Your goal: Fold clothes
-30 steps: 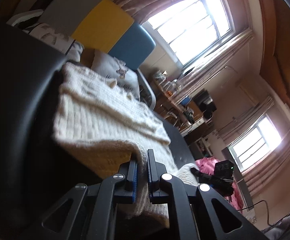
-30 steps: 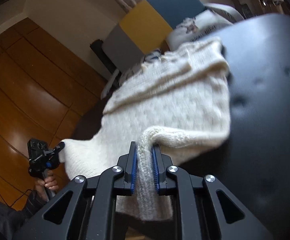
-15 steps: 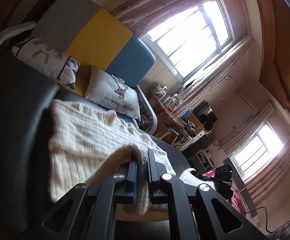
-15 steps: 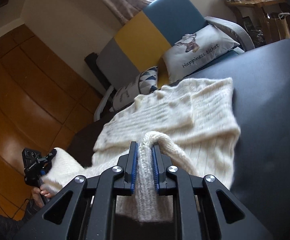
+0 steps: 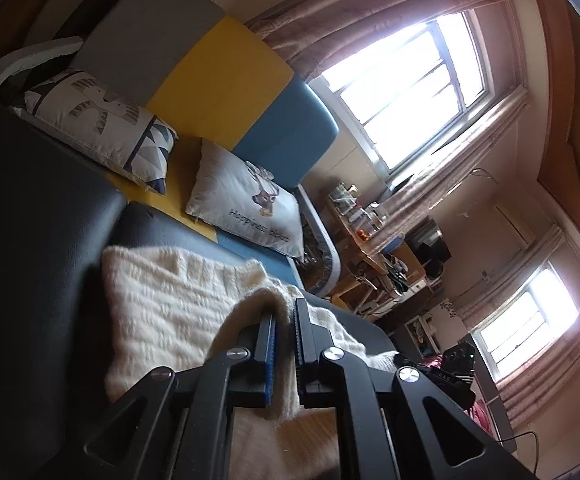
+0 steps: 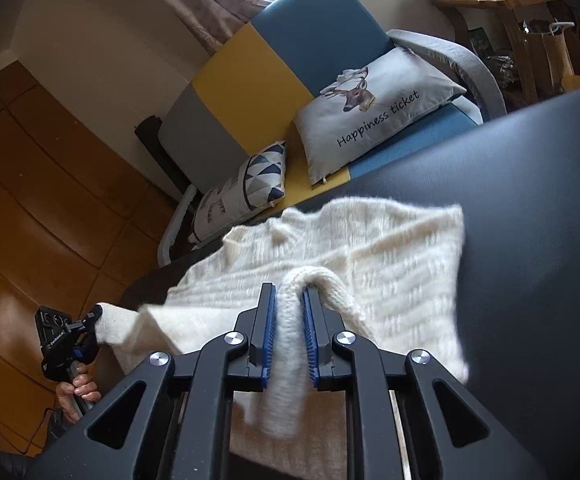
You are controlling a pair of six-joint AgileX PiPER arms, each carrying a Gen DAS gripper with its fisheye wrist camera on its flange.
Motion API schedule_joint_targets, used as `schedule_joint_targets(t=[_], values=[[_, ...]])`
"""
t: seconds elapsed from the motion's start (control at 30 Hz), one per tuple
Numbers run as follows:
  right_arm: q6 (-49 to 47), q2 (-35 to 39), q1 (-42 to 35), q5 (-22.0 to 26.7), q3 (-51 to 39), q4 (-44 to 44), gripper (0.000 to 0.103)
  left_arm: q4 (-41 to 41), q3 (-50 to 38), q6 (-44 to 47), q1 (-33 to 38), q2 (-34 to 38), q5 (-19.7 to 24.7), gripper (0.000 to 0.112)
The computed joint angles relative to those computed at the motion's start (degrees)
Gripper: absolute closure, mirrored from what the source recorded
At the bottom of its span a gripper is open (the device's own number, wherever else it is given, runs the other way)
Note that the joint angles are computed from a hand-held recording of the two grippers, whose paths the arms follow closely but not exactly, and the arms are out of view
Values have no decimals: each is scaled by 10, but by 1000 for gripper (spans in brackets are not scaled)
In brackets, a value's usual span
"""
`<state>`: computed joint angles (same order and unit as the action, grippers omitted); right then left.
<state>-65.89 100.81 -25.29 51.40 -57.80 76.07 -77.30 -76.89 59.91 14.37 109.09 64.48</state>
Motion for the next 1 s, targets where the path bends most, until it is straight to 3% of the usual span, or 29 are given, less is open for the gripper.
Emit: schedule_joint_targets(t=[0.6,0.67,0.8,0.9,1.0], values=[[149,139,22,-66,-129,-37,88,78,-202,-196,-61,178,-90,106],[199,140,33,-97,-136,-90,85,98,-225,-235,-61,203,-82,106],[171,120,23,-94,-106,-78,85,109,-238,-251,-57,220,-66,102],[132,91,1,-68,-74,-56,62,111,-245,-261,-48,225,-47,95],[96,59,-9,-35,-45,-70,56,123,-260,-291,-37,231,-28,95]])
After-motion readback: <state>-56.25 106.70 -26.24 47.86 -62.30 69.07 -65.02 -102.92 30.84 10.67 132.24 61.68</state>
